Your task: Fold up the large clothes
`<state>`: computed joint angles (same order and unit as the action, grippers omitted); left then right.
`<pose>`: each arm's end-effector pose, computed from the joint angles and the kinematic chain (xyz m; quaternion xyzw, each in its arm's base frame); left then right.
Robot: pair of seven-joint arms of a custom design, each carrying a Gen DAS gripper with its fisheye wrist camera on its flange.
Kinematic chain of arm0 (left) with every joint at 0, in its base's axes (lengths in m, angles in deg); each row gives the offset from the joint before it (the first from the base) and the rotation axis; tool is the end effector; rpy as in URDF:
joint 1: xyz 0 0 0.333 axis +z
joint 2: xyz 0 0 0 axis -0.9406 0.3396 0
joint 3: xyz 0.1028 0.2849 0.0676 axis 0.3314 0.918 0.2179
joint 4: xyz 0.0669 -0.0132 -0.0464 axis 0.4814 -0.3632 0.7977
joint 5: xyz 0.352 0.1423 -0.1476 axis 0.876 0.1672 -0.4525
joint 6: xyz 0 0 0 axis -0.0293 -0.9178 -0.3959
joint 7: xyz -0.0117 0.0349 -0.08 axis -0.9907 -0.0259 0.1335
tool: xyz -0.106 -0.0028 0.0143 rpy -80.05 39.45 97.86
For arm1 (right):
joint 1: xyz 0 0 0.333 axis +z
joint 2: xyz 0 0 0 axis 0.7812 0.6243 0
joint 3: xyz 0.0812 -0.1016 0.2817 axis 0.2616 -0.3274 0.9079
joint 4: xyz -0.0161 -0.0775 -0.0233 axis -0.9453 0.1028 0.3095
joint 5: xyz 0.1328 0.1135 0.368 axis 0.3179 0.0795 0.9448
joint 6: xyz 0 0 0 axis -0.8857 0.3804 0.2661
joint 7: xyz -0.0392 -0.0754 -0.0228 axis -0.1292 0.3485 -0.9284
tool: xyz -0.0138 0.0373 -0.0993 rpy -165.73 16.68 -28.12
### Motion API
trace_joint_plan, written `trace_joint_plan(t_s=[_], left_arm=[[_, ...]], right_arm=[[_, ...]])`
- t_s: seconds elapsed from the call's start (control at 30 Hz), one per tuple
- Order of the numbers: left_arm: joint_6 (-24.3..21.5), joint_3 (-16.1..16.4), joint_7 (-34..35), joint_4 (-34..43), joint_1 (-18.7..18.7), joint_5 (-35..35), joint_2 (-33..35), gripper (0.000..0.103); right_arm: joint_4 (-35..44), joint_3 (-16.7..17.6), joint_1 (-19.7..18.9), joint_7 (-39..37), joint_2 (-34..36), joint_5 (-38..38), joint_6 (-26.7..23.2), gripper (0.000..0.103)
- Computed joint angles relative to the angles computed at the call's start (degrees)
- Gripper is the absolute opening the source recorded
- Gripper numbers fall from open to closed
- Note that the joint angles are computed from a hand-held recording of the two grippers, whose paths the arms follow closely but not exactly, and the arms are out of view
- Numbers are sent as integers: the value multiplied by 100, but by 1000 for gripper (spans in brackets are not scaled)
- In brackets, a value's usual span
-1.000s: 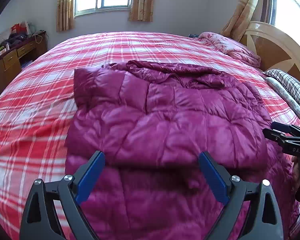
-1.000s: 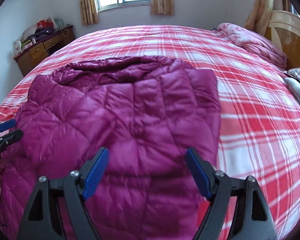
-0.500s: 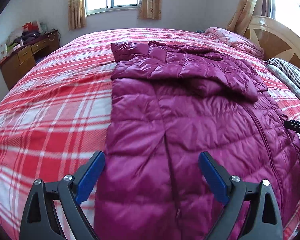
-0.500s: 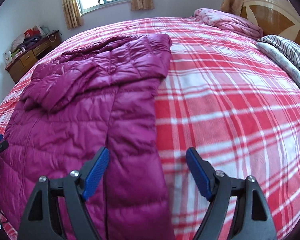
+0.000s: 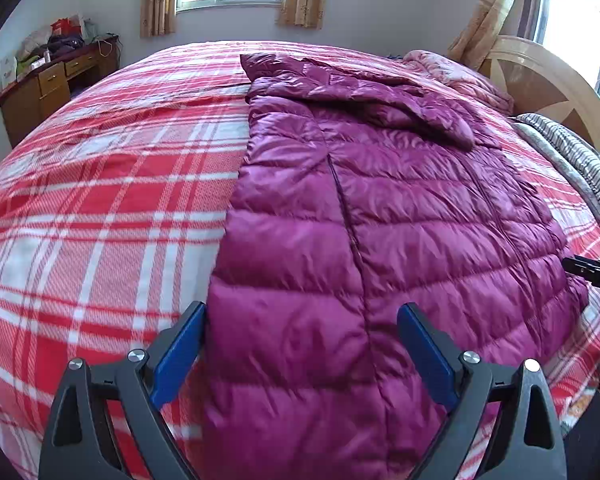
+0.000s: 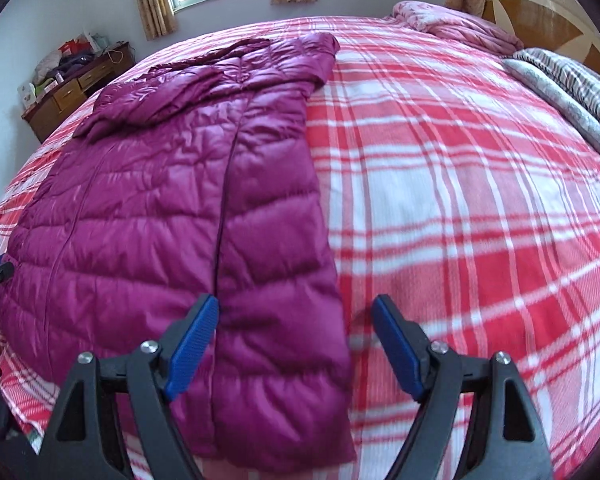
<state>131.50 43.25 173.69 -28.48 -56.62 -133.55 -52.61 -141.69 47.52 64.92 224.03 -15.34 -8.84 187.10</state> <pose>0.7067 0.0612 0.3786 -0.5440 0.7541 -0.3376 0.1463 0.6068 0.1656 0.4033 -0.5865 0.7508 -0.1920 0.2356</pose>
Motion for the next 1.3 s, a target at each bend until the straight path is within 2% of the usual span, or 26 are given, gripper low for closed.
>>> trace_joint_plan(t_s=[0.23,0.3,0.33,0.37,0.4,0.43,0.47,0.5,0.53,0.63,0.83,0.9,1.0,1.07,1.17,1.23,1.3], left_arm=[[-13,-52,506,-382,118,-392,-241,95],[-88,-23,531,-382,123,-466,-252,88],[-25,6,536,-412,100,-469,-271,73],[36,31,547,-442,82,-462,-290,55],[13,34,573,-440,95,-486,-296,46],[-129,12,637,-405,160,-577,-289,26],[-423,32,569,-311,221,-613,-256,18],[-569,55,524,-290,252,-661,-255,16],[-740,61,515,-243,300,-746,-244,11],[-1093,21,817,-180,456,-1166,-314,6],[-2043,145,1309,-48,697,-2144,-600,4],[-2392,222,1423,-16,744,-2364,-704,4],[-2903,358,1623,-38,804,-2701,-948,4],[-3354,466,1748,-90,879,-2951,-1166,3],[-3900,688,1852,-176,920,-3209,-1470,3],[-4018,817,2050,-268,893,-3327,-1671,4],[-3921,900,2122,-192,783,-3276,-1686,4]], right_arm=[[-329,130,4,-107,-201,305,121,79],[-319,140,2,-148,-174,364,165,70],[-339,158,-10,-205,-178,450,212,66],[-367,183,-27,-296,-193,559,265,58],[-416,243,-73,-498,-214,794,380,45],[-445,314,-126,-744,-216,1088,479,37],[-493,447,-220,-1143,-219,1588,618,24],[-519,477,-224,-1276,-225,1785,693,18],[-519,412,-158,-1199,-241,1686,688,15],[-581,261,-12,-893,-352,1290,763,11],[-1037,223,-11,-582,-904,1058,1390,9],[-1157,233,-85,-127,-1135,579,1601,8],[-1323,487,-504,973,-1579,-554,1852,8],[-1419,889,-1024,1722,-1951,-1284,2013,8],[-1466,1440,-1690,2294,-2399,-1801,2218,8],[-1385,2087,-2423,2651,-2644,-2150,2365,8],[-1237,2539,-2925,2744,-2692,-2283,2436,8]])
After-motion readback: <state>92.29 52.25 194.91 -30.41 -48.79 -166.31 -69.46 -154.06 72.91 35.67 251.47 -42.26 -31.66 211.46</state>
